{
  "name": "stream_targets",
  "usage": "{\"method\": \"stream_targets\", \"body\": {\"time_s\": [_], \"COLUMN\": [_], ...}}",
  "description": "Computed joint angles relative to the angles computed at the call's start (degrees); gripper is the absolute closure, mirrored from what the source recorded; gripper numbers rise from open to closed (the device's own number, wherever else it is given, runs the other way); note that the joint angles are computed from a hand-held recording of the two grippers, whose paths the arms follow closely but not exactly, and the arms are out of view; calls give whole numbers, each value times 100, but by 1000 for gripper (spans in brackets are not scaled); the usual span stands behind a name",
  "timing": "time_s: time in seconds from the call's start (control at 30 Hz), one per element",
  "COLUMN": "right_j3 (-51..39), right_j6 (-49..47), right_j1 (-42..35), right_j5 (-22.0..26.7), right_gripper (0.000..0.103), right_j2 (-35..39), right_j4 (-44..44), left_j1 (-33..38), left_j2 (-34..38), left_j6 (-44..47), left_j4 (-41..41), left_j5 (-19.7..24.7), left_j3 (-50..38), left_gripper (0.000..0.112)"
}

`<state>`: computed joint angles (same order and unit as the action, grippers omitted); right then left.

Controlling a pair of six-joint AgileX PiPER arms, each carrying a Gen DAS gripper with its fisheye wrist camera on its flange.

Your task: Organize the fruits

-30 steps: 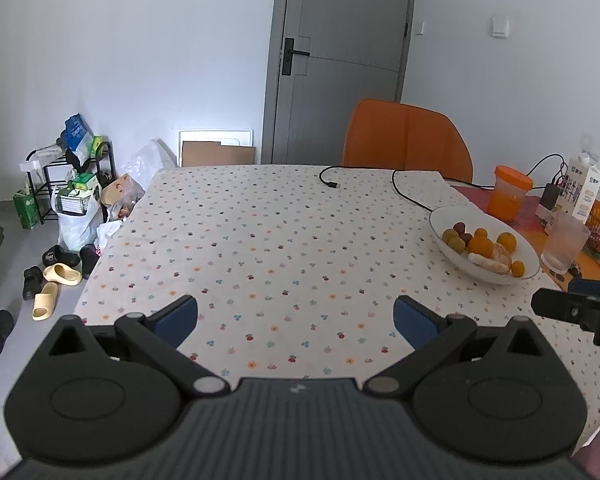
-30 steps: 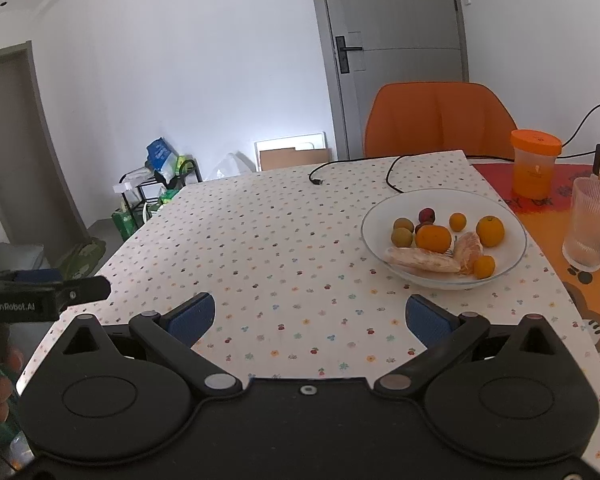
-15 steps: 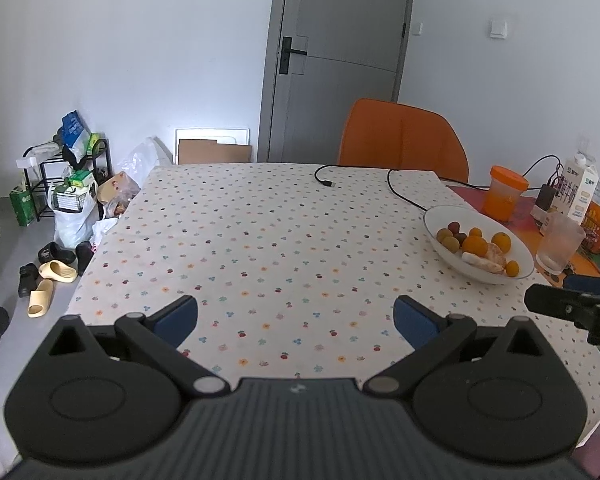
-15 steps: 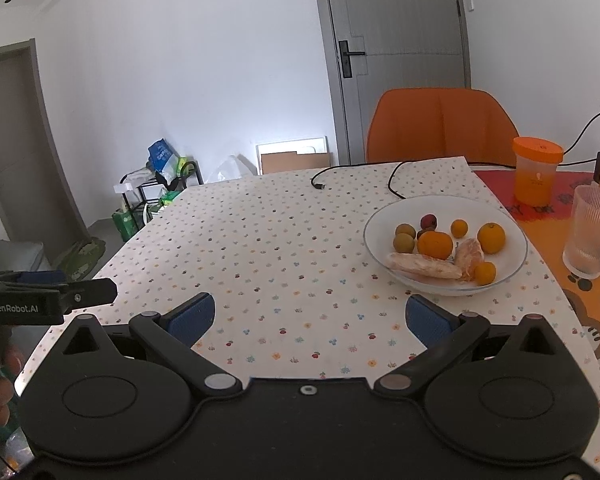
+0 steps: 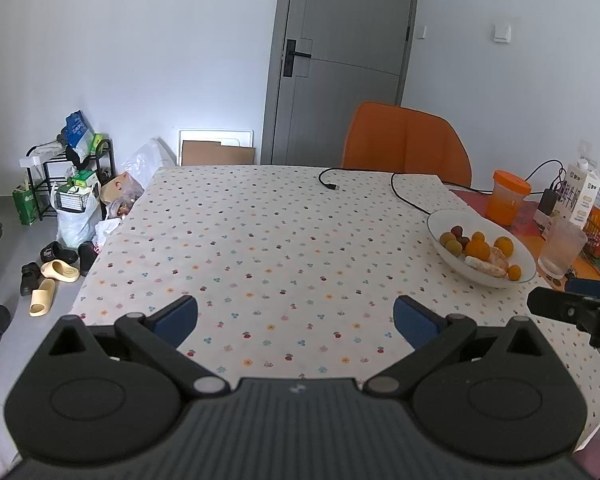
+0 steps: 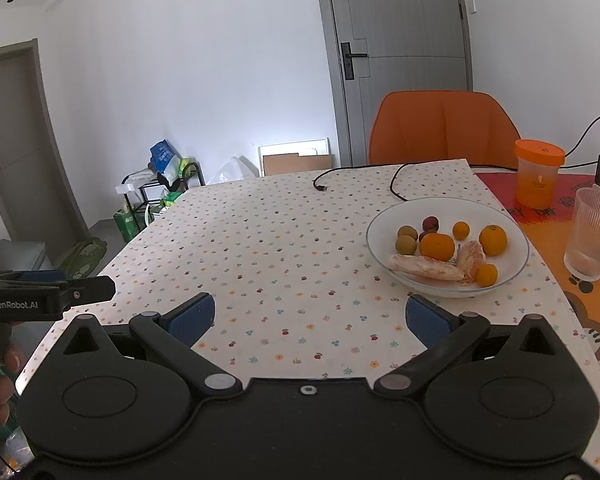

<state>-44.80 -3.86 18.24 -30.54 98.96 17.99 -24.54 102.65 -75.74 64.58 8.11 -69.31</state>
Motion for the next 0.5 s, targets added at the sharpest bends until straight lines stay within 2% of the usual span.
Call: {"method": "stream_targets", "body": {"time_s": [0.27,0.5], "right_j3": [-31,-28], "right_j6": [11,34], "right_j1": [-14,-25], "right_j5": [46,35], "right_gripper": [0,0], "right_j2": [-4,-2], "right_j4": [-21,-62], "left_j1": [11,14], "left_j2": [-7,-4], "left_j6": [196,-57], "left_j4": [-205,43], "left_j5": [-5,-39], "left_j3": [3,29], "left_gripper": [9,9]}}
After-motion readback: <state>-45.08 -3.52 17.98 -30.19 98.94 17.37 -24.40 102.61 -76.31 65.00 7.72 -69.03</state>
